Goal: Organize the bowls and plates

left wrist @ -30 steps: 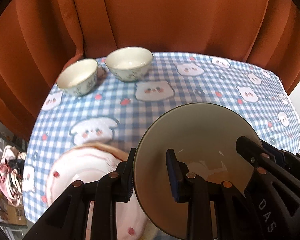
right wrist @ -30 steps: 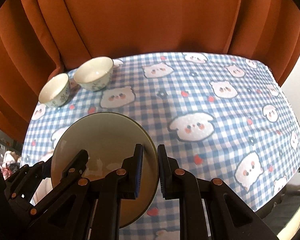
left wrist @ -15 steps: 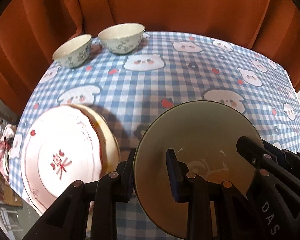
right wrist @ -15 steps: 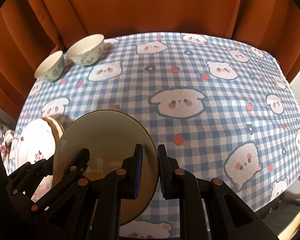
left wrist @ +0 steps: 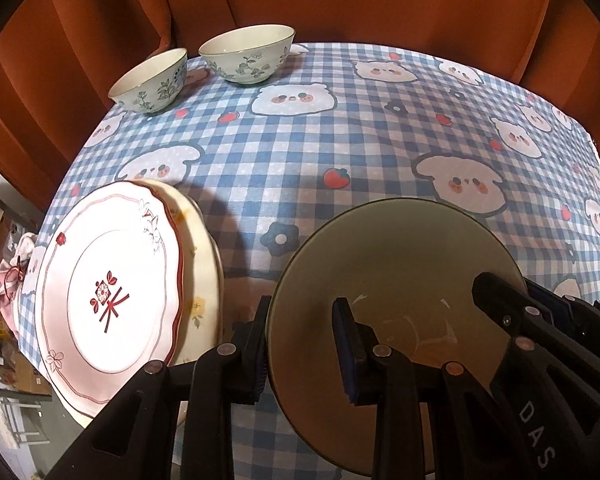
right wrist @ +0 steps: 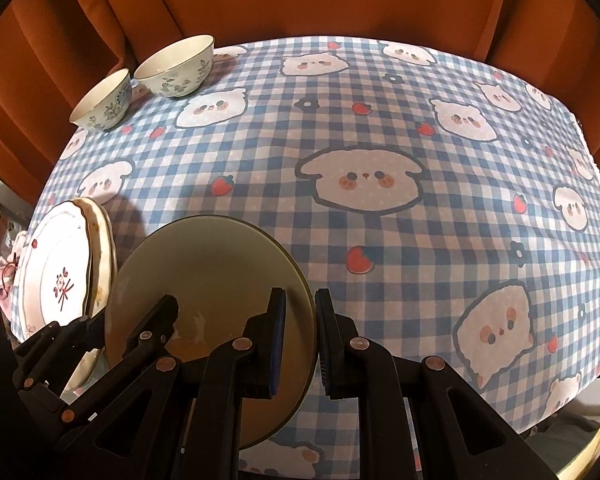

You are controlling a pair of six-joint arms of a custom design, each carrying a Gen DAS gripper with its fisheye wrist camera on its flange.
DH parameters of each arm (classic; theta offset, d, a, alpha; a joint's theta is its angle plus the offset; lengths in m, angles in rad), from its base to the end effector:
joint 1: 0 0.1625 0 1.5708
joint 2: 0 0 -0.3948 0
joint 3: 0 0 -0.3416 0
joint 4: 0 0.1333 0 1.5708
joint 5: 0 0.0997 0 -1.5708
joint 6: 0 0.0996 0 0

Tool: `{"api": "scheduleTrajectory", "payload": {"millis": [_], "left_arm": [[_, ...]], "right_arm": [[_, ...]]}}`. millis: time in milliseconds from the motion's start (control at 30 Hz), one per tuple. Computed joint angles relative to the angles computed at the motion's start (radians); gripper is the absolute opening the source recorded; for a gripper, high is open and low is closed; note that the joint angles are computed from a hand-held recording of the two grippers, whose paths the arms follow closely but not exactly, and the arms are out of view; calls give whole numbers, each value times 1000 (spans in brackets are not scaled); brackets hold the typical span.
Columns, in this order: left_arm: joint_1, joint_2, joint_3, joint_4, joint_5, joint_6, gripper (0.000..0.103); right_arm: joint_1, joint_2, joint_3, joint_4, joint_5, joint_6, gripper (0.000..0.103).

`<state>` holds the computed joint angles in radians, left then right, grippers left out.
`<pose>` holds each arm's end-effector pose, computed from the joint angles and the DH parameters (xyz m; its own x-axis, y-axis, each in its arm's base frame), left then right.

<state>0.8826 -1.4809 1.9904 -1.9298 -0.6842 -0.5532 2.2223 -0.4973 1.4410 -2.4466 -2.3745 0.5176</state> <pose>-0.1060 -0.4602 0.3119 -0.6825 0.0167 -0.7307 0.3166 0.9078 -0.2750 0.4384 -0.4733 -0.0015 -0.7532 -0.0069 0.6578 -0.2673 0.9169 -0.2964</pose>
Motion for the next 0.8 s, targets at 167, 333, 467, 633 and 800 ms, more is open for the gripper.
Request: {"api": "scheduleTrajectory", "payload": {"millis": [167, 333, 467, 633, 800], "left_arm": [[-1, 3, -2, 4, -4, -5, 36], [-9, 1, 0, 14, -8, -10, 50], [-25, -12, 8, 7, -1, -4, 66], [-33, -32, 13, -22, -5, 31, 70], [-34, -62, 7, -63, -28, 98, 71]], "right_arm": [[-6, -3, 8, -23, 9, -15, 18], [-13, -12, 17, -17, 25, -9, 20], [-8, -19, 24, -27, 18, -10, 20], [6, -23, 25, -28, -5, 0, 20], [40, -13, -8, 0, -58, 28, 20]]}}
